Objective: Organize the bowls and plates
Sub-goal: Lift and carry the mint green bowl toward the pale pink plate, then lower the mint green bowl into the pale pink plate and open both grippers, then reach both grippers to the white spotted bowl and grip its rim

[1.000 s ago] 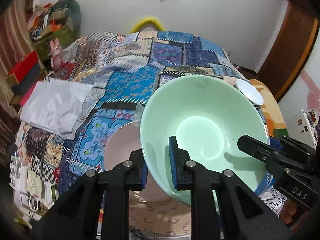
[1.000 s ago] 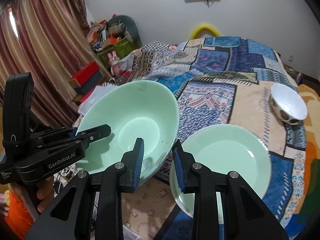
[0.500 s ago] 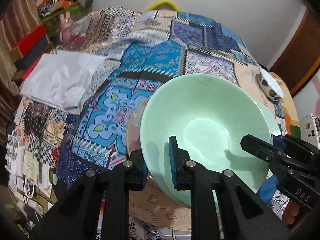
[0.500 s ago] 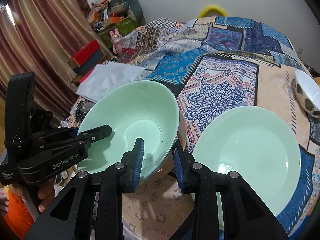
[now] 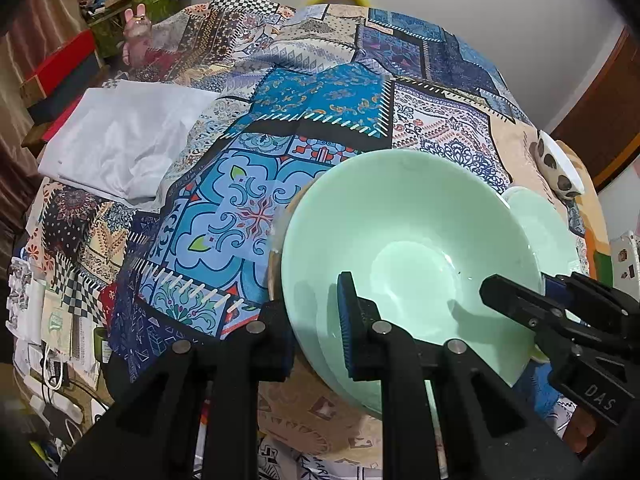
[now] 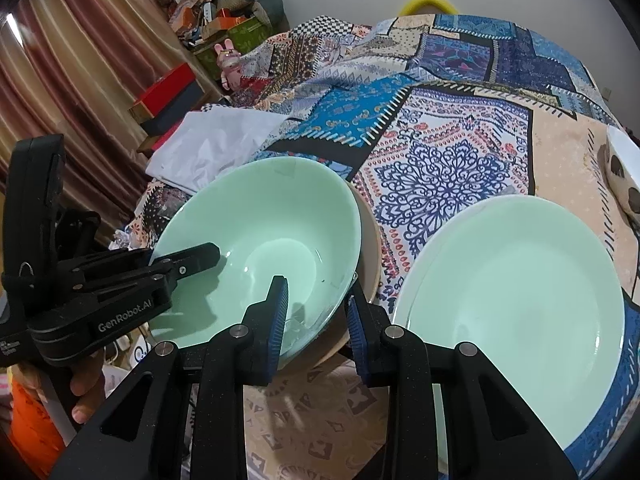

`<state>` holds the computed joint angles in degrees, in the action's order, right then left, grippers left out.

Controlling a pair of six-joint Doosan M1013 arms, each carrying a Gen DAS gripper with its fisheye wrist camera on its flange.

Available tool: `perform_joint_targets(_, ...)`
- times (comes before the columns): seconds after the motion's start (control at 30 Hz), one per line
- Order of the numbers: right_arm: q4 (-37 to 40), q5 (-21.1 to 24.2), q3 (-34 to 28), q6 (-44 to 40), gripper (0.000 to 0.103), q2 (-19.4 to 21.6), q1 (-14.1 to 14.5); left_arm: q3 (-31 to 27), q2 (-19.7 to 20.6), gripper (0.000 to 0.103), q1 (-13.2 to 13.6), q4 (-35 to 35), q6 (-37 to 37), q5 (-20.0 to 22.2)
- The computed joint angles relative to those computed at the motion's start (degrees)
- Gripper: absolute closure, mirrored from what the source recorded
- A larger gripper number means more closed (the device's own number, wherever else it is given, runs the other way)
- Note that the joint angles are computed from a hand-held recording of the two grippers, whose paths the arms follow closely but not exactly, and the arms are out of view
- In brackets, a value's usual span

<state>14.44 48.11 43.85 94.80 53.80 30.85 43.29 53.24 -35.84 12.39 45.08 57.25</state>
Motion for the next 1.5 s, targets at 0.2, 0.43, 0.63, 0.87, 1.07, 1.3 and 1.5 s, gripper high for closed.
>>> perform_joint_targets(0.2, 0.8, 0.7, -0.2, -1.0, 0.075, 0.1, -0.2, -1.3, 0.9, 0.087, 0.1, -0.1, 0.4, 0.8)
perform_joint_targets(0.43, -0.5, -4.0, 3.8, -2.6, 0.074, -2.5, -0.3, -3.0, 1.9, 0.087, -0.4, 3.0, 0.1, 2.7)
perform_joint_targets(0.63, -0.9, -5.1, 5.3, -3.2, 0.074, -3.4, -0.4, -5.2, 3.0, 0.087, -1.2, 6.2, 0.5, 5.4)
perform_joint_targets(0.87, -1.3, -7.3, 8.5, -2.3, 0.073, -5.4, -1.1, -8.6, 4.3, 0.066, -1.6, 5.2, 4.7, 9.4)
perform_joint_targets(1.07, -2.4, -11.2, 12.8, -0.5, 0.068, -8.1, -2.0, -8.4, 3.3, 0.048, -2.3, 9.0, 2.8, 9.2)
perform_joint_targets(1.3, -6.6, -16.1, 17.7, 3.9, 0.057, -11.3, -3.5, -10.2, 2.9, 0.041, -2.7, 9.4, 1.9, 7.1)
perform_joint_targets(1.5, -12.8, -18.5, 20.7, 11.1, 0.051, -13.5, -5.3, -17.8, 6.0, 0.035, -3.5, 8.6, 2.7, 7.9)
